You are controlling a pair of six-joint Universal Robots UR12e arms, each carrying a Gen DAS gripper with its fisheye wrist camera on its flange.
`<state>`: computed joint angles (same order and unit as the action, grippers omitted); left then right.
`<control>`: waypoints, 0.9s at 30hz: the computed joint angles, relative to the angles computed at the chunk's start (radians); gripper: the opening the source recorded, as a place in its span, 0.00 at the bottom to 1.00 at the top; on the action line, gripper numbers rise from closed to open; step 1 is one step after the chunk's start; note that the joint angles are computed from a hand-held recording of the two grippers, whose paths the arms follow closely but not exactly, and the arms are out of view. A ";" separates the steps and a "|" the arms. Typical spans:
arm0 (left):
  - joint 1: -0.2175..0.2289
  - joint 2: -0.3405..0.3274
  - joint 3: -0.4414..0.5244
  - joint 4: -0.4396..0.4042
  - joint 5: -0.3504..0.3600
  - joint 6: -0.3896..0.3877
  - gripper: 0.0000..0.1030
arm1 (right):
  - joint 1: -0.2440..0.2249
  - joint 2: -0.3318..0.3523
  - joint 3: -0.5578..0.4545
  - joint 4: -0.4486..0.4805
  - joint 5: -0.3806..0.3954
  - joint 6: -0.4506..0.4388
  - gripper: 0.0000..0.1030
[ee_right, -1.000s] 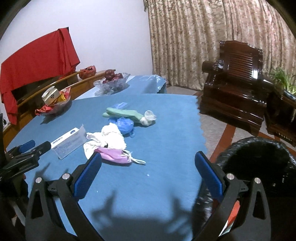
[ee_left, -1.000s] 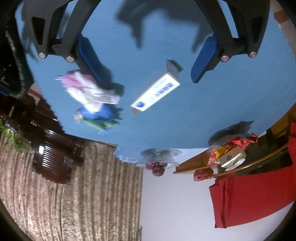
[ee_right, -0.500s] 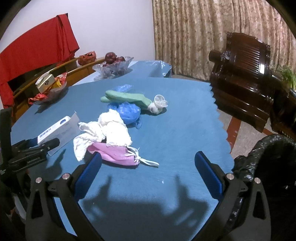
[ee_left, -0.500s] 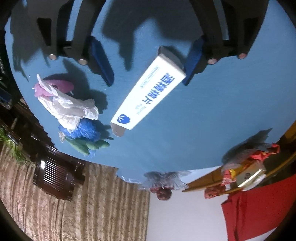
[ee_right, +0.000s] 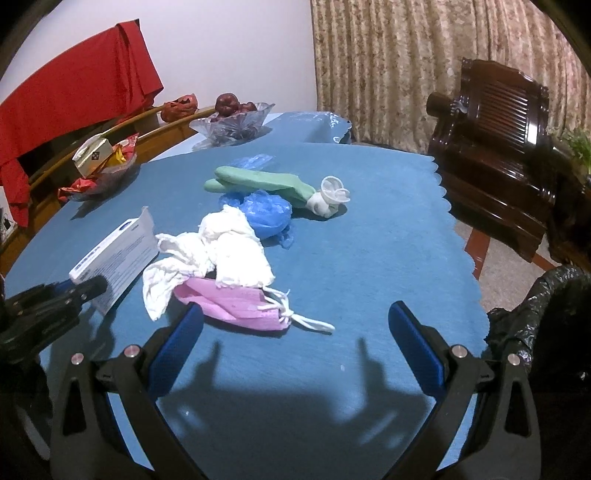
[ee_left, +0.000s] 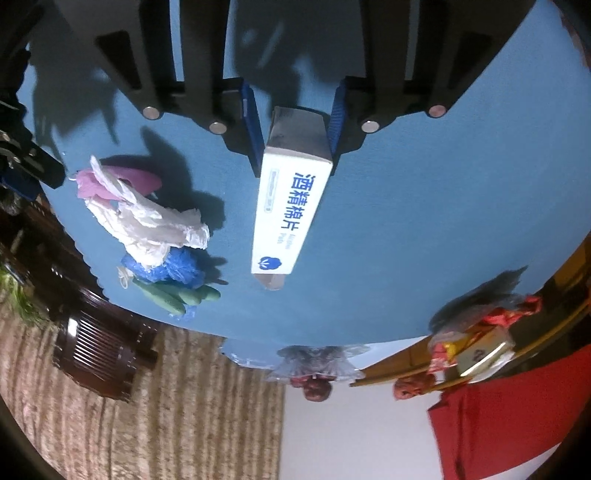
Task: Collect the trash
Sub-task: 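Grasp the white alcohol-swab box with the left tool while the right tool grasps the pink mask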
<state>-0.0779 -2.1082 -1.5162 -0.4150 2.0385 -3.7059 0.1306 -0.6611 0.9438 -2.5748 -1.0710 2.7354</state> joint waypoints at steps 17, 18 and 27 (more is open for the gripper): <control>-0.018 0.010 -0.013 -0.022 0.019 -0.046 0.30 | 0.020 0.043 -0.102 0.242 -0.011 -0.114 0.55; -0.020 0.010 -0.012 -0.024 0.021 -0.045 0.30 | 0.020 0.045 -0.109 0.263 -0.003 -0.125 0.47; -0.035 0.008 0.001 -0.034 0.038 -0.036 0.29 | 0.010 0.018 -0.076 0.300 0.055 -0.173 0.09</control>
<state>-0.1131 -2.0998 -1.5150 -0.4491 2.0764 -3.7420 0.1409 -0.6426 0.8676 -2.2745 -1.0158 2.5625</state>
